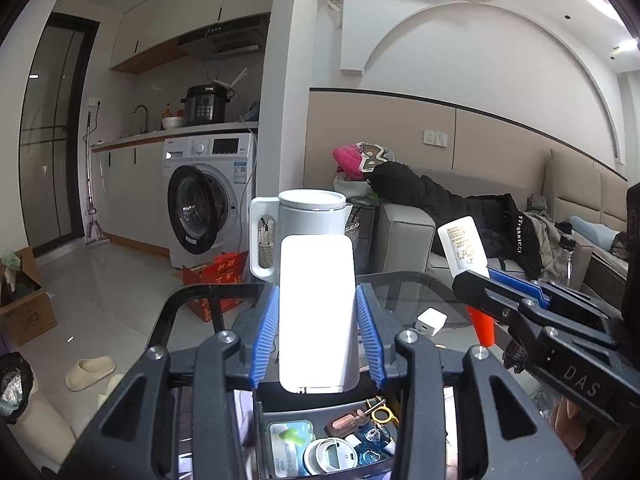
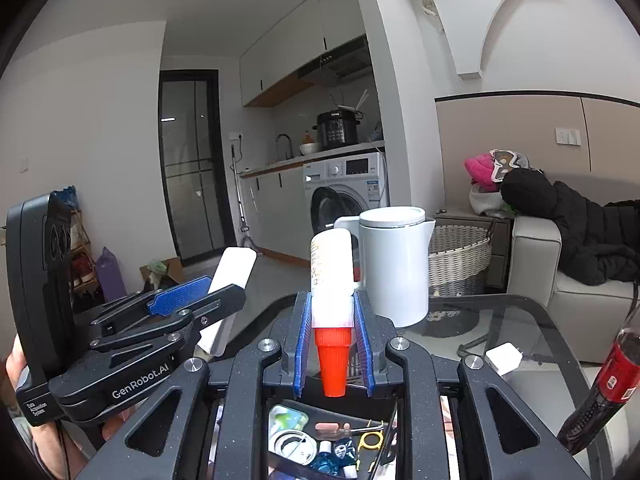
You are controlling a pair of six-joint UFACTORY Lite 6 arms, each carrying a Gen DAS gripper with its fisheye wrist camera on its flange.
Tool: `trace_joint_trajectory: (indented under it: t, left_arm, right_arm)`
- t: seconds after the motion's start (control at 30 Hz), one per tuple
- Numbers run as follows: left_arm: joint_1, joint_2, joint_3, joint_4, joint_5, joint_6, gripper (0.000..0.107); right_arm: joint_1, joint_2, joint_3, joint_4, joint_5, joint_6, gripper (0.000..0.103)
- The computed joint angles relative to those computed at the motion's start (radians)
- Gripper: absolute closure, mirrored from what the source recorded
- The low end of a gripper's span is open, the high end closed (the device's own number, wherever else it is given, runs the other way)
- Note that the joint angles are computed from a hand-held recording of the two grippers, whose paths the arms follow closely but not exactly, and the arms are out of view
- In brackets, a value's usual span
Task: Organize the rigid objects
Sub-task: 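Lift the white block and glue bottle and carry both over the box, then lower the block and glue bottle into the box and open both tools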
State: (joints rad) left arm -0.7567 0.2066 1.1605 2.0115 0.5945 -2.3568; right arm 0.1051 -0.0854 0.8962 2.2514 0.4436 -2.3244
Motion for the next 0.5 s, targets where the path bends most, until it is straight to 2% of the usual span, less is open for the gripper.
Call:
trace_joint_trajectory:
  t: [0.07,0.37,0.5]
  left_arm:
    - [0.007,0.020,0.009,0.002,-0.008,-0.012,0.069]
    - [0.039,0.069,0.060,-0.060,-0.078,0.041,0.069]
    - [0.081,0.125,0.126,-0.195,-0.189,0.139,0.069]
  right_arm:
    - [0.012,0.020,0.008,0.024,-0.010,-0.021,0.083]
    - [-0.014,0.102,0.077,-0.077,-0.007,0.071,0.083]
    - [0.002,0.202,0.179,-0.329,-0.058,0.303,0.083]
